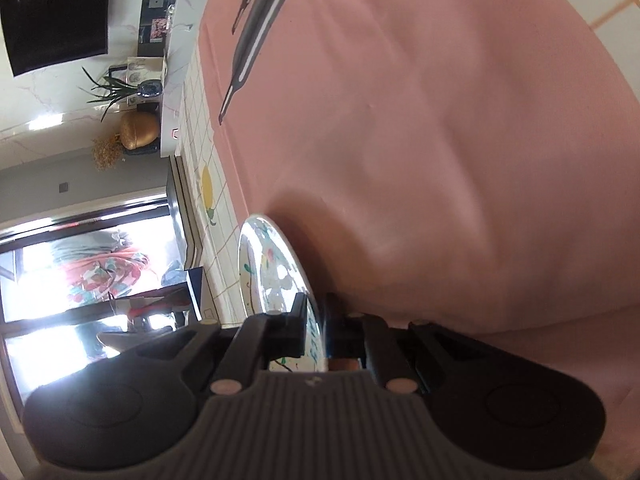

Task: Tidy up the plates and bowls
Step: 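Lift the white plate with both grippers and carry it toward the glass plates, then lower the white plate onto the stacked glass plates and open both grippers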

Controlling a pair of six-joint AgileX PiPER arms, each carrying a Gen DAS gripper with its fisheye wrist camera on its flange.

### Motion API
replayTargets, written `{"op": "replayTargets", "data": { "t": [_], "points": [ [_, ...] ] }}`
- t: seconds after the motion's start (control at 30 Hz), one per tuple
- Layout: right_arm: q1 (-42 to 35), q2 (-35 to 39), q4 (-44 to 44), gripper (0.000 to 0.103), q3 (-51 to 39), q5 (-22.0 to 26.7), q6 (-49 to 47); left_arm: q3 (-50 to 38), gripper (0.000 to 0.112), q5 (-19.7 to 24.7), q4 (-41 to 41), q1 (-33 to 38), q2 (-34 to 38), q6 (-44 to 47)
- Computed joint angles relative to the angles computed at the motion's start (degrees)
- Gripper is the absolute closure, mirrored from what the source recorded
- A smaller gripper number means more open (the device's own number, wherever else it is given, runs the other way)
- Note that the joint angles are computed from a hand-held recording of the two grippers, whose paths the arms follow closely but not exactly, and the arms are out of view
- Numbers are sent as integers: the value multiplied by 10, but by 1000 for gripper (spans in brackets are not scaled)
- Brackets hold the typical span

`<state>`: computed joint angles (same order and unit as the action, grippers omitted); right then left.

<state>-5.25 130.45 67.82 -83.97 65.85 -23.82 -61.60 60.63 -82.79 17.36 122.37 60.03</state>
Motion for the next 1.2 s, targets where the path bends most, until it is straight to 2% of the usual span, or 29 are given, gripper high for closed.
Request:
{"op": "replayTargets", "data": {
  "t": [0.1, 0.23, 0.47, 0.57, 0.63, 0.83, 1.2],
  "points": [
    [6, -23, 10, 97, 24, -31, -40, 8, 108, -18, -7, -10, -20, 13],
    [-11, -26, 58, 97, 42, -23, -97, -10, 106, -16, 25, -25, -36, -23],
    [-47, -65, 72, 97, 70, -8, -120, -24, 106, 16, -1, -57, -57, -9],
    [-70, -87, 70, 97, 92, 7, -124, -45, 106, 32, 9, -83, -64, -23],
    [-86, -107, 74, 97, 119, 15, -135, -55, 105, 17, 29, -111, -80, -42],
    [-154, -163, 81, 97, 203, 20, -168, -74, 103, 23, 59, -160, -91, -77],
    [-264, -264, 54, 97, 335, 38, -209, -118, 101, 54, 138, -226, -101, -128]
  ]
}}
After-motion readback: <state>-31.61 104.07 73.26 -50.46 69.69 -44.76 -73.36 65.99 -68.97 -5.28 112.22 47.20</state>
